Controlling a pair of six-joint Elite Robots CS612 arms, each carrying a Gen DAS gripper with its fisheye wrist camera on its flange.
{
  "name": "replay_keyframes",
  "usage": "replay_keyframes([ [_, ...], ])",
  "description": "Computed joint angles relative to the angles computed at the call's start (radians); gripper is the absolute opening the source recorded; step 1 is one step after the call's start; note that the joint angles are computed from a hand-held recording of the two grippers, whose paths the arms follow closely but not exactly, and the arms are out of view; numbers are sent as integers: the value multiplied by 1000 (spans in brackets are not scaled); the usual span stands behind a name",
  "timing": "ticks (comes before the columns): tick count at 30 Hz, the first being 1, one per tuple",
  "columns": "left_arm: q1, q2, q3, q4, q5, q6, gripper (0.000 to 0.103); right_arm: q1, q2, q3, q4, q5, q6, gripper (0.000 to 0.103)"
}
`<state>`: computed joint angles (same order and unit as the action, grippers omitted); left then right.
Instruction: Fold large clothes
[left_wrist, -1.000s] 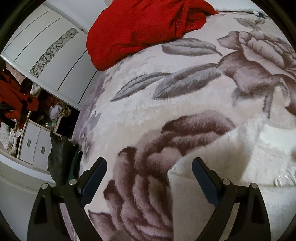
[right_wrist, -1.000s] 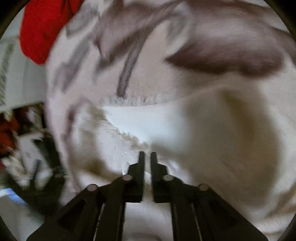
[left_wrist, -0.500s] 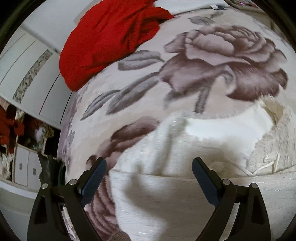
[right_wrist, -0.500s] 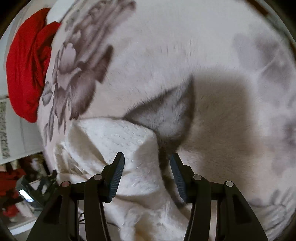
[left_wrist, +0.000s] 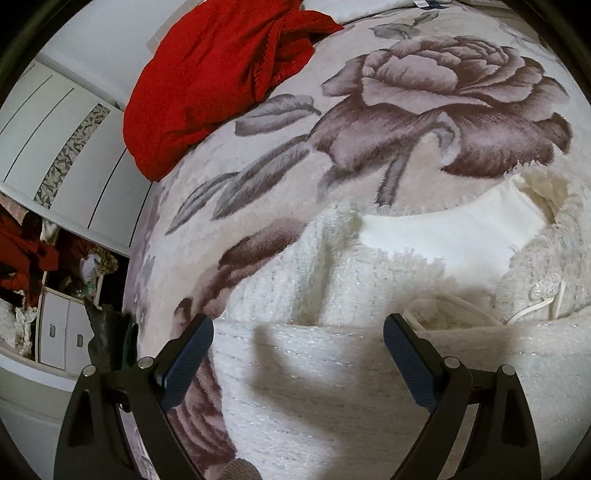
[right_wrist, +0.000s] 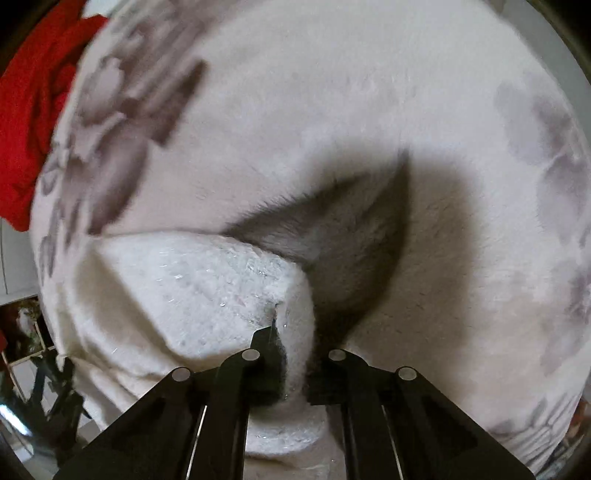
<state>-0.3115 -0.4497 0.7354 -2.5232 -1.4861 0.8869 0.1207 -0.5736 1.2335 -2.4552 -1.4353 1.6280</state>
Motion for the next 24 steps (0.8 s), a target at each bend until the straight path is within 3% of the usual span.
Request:
replay_keyframes([
  [2, 5, -4, -1, -9, -10, 3, 94, -8, 6, 5, -25, 29, -19, 8],
  [4, 16, -10, -5, -9, -32, -2, 94, -10, -20, 54, -117, 50, 21, 14],
  [6, 33, -19, -13, 17, -58, -19, 94, 8, -64, 98, -169, 4, 50, 32],
  [8, 51, -28, -20, 48, -80, -32, 94, 36, -106, 105, -116, -63, 48, 43],
  [12, 95, -48, -27, 140, -114, -40, 94, 103, -149, 78, -19, -112, 79, 44],
  [16, 135, -83, 24, 177, -132, -13, 94, 162, -154, 52, 73, -76, 86, 45],
  [19, 153, -117, 117, 111, -101, 8, 94, 165, -111, 1, 199, -21, 5, 44],
  [22, 158, -145, 201, 54, -55, 12, 94, 155, -94, 24, 190, -43, -83, 44],
  [24, 157, -168, 280, -56, -29, 21, 94, 147, -69, 3, 181, -89, -162, 40],
])
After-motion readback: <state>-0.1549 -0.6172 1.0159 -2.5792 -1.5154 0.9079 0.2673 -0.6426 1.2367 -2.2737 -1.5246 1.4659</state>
